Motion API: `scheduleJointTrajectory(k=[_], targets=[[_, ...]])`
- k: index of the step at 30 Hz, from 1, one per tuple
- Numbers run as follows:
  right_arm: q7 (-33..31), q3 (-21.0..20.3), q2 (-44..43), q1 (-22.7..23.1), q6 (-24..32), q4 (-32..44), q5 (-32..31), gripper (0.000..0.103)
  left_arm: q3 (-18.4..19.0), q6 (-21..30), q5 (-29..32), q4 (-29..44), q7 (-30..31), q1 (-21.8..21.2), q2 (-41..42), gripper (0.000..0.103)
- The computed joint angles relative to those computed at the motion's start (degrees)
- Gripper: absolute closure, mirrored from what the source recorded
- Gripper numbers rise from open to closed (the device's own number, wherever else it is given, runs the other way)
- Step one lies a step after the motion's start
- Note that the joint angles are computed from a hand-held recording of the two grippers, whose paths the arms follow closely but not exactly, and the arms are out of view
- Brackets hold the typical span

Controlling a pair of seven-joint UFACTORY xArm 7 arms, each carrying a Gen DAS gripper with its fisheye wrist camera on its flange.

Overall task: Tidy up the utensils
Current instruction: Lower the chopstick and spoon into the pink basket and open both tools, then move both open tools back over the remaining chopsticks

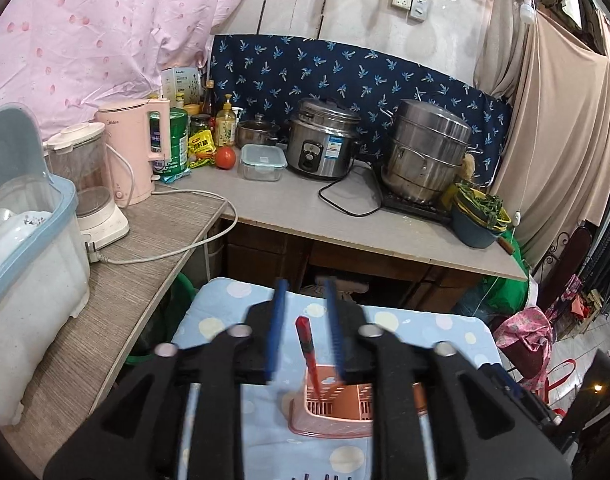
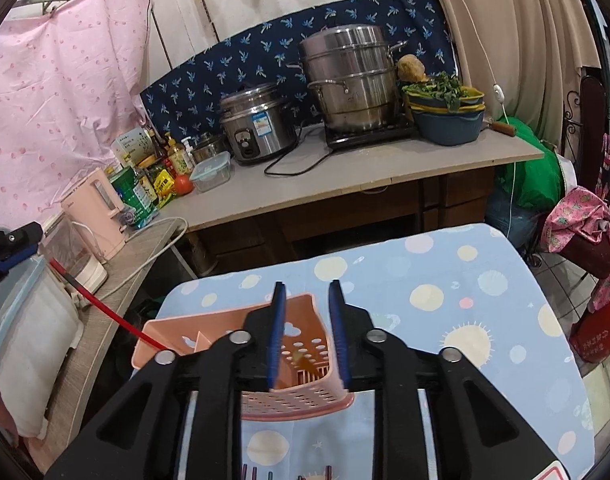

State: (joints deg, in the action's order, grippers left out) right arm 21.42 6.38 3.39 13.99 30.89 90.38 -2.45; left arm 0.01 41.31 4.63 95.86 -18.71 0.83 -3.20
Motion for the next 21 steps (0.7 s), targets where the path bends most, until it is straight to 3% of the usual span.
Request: scheduleJointTrajectory(k=[4, 13, 21], targets=[[-0.3, 0.0, -3.5, -0.2, -1.0, -2.9, 0.7, 0.073, 0.0, -0.8, 1.3, -2.6, -0.9, 0.3, -2.5, 0.057], [0.1, 1.3, -16.3, -1.0, -1.3, -14.9, 0.2, 0.069, -0.6, -0.1, 2.0, -13.3, -0.3, 1.2, -12.7, 0.052], [-1.2, 2.6, -29.9, -1.1, 1.1, -28.6, 1.9, 0.069, -1.9, 1.0, 2.3, -28.6, 0.8, 2.0, -25.8, 0.052]])
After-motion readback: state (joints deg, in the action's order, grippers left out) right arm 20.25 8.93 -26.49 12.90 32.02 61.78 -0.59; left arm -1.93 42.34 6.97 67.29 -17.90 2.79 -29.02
